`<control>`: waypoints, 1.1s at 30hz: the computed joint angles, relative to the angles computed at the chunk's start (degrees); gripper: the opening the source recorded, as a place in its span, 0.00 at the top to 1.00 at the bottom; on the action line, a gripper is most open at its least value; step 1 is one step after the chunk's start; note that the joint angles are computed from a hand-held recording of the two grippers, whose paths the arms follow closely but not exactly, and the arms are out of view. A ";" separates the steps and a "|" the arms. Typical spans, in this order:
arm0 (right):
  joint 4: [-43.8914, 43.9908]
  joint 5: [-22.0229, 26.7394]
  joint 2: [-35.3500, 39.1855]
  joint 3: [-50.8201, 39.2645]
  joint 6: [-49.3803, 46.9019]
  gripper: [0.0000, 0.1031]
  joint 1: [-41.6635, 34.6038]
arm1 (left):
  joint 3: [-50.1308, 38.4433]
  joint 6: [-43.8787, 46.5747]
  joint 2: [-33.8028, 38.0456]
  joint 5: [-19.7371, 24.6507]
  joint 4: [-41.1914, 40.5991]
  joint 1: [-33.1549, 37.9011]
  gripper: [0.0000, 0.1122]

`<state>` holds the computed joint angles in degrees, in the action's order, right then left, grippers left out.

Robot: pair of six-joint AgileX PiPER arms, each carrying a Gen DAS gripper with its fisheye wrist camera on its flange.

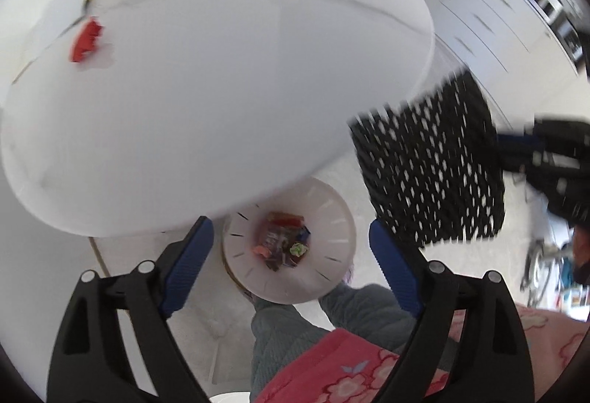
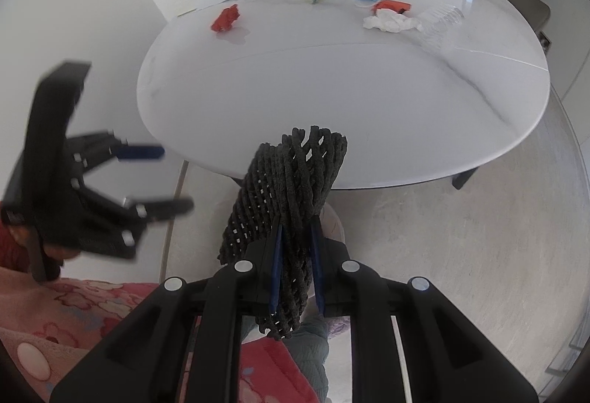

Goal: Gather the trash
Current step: 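Carry the green paper and mesh pad over the wastebasket and open both tools, then grasp the red crumpled paper with the left tool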

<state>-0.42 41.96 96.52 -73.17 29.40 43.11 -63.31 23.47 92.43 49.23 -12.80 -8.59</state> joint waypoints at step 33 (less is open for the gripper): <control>-15.23 14.00 7.32 -20.38 11.17 0.03 3.21 | -19.06 -6.26 1.02 3.68 1.92 3.76 0.15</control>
